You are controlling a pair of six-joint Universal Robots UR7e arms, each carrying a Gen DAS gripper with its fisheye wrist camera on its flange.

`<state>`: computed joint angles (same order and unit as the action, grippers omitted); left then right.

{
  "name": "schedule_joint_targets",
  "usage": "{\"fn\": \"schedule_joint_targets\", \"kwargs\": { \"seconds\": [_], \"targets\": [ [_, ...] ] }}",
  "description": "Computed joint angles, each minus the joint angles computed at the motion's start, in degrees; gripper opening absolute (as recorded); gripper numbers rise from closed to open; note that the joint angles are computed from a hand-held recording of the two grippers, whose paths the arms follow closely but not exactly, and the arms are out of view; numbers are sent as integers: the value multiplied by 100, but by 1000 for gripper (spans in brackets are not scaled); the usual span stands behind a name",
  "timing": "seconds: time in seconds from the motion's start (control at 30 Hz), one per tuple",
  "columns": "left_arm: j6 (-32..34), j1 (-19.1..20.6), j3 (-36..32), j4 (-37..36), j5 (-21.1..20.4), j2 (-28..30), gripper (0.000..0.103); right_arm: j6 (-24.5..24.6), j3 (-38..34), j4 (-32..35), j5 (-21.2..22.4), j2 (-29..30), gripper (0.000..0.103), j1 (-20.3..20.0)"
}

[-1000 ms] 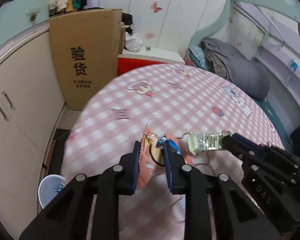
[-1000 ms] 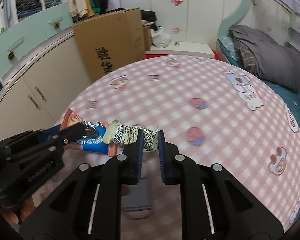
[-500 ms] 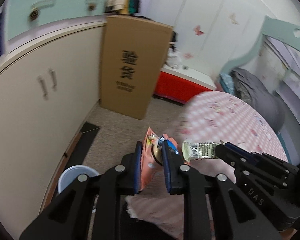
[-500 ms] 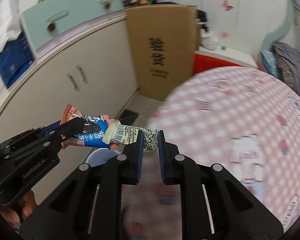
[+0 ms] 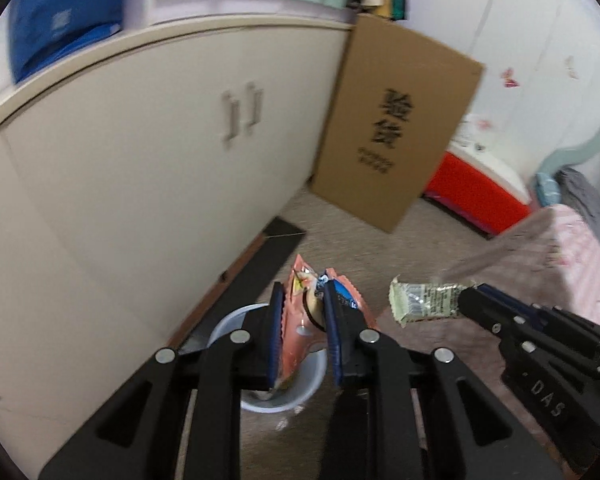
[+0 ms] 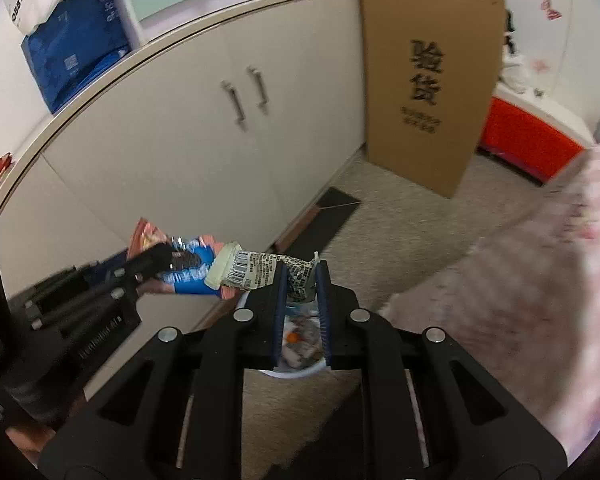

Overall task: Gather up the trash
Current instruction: 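Carry both items over the wastebasket, open the right gripper then the left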

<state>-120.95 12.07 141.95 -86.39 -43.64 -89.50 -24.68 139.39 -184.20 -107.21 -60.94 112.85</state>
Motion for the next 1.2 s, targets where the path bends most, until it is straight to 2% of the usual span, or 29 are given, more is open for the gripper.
{"fn": "schedule_joint_targets", "kwargs": {
  "seconds": [0.03, 0.07, 0.1, 0.23, 0.33, 0.63, 0.97, 1.2],
  "targets": [
    [-148, 20, 58, 202, -97, -90, 19, 55, -61, -27, -11, 170, 29, 14],
    [-270, 23, 122, 373, -192, -211, 19, 81, -99, -220, -135, 416, 47, 54],
    [-325, 44, 180, 448, -255, -304, 19, 73, -116, -390, -226, 579, 56, 90],
    [-358, 123, 414, 496, -412, -632, 19, 125, -114, -362, -287, 826, 56, 43],
    [-297, 206, 488, 398, -403, -649, 19, 120, -93, -450, -388, 927, 60, 22],
    [51, 399, 577, -230, -264, -426, 19, 62, 62, -665, -444, 780, 66, -119],
    [218, 455, 439, -354, -171, -142, 19, -131, 340, -1308, -335, 585, 68, -227],
    [320, 572, 272, -452, 19, 74, 23, -183, 479, -1480, -252, 331, 70, -260]
  ]
}}
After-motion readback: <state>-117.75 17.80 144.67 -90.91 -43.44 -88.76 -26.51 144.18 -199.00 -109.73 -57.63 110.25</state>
